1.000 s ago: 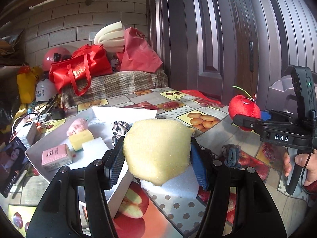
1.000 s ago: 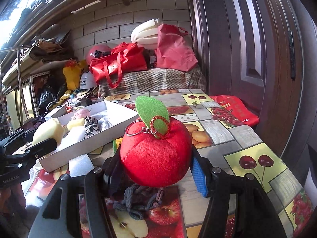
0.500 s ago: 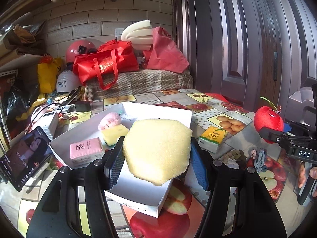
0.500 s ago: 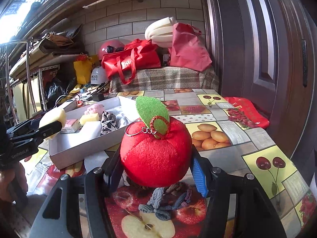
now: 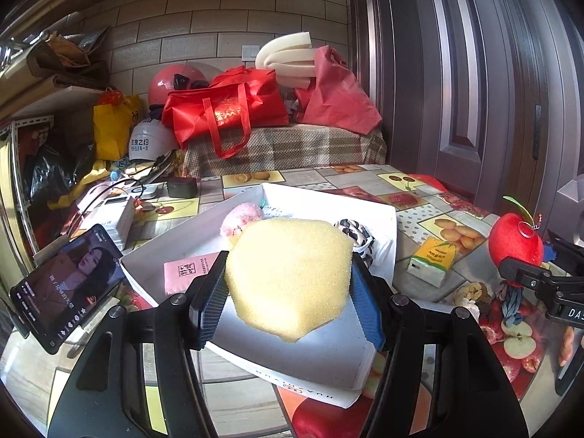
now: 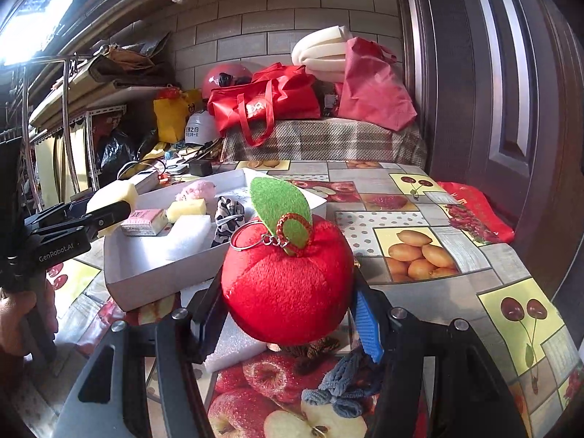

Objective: Organize soft objects
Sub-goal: 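Carry the yellow sponge and red apple plush over the white tray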

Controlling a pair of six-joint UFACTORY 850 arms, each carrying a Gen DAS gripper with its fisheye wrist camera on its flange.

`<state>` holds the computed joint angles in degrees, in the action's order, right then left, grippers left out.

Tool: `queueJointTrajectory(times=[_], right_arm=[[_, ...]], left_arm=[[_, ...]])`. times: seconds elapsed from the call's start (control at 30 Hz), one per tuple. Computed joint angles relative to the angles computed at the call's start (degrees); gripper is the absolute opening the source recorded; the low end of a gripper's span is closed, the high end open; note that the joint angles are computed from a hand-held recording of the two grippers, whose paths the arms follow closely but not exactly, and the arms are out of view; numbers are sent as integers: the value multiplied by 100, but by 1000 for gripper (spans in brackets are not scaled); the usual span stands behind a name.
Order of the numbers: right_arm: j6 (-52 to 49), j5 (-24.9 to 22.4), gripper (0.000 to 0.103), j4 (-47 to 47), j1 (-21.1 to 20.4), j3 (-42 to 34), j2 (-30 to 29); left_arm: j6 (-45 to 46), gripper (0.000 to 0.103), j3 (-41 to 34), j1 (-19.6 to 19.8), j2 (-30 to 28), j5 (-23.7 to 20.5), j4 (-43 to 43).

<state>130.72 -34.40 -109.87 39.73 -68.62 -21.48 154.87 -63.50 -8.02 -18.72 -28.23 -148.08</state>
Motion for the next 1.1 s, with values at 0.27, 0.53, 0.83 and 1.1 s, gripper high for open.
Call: queueJointTrajectory(times=[0.27, 0.53, 0.83, 1.1], right_arm=[[-212, 274, 62, 124, -37, -467, -331], [-558, 519, 61, 273, 4, -1169, -826], [-1069, 1001, 61, 777, -61, -2036, -1398], [-3162, 1238, 61, 2443, -55, -2967, -1970]], left_arm=[[276, 62, -220, 25, -171, 144, -344], [262, 62, -526, 67, -394, 359, -493], [-104, 62, -1005, 86, -708, 725, -225], [-51, 62, -1442, 46, -1001, 995, -241]])
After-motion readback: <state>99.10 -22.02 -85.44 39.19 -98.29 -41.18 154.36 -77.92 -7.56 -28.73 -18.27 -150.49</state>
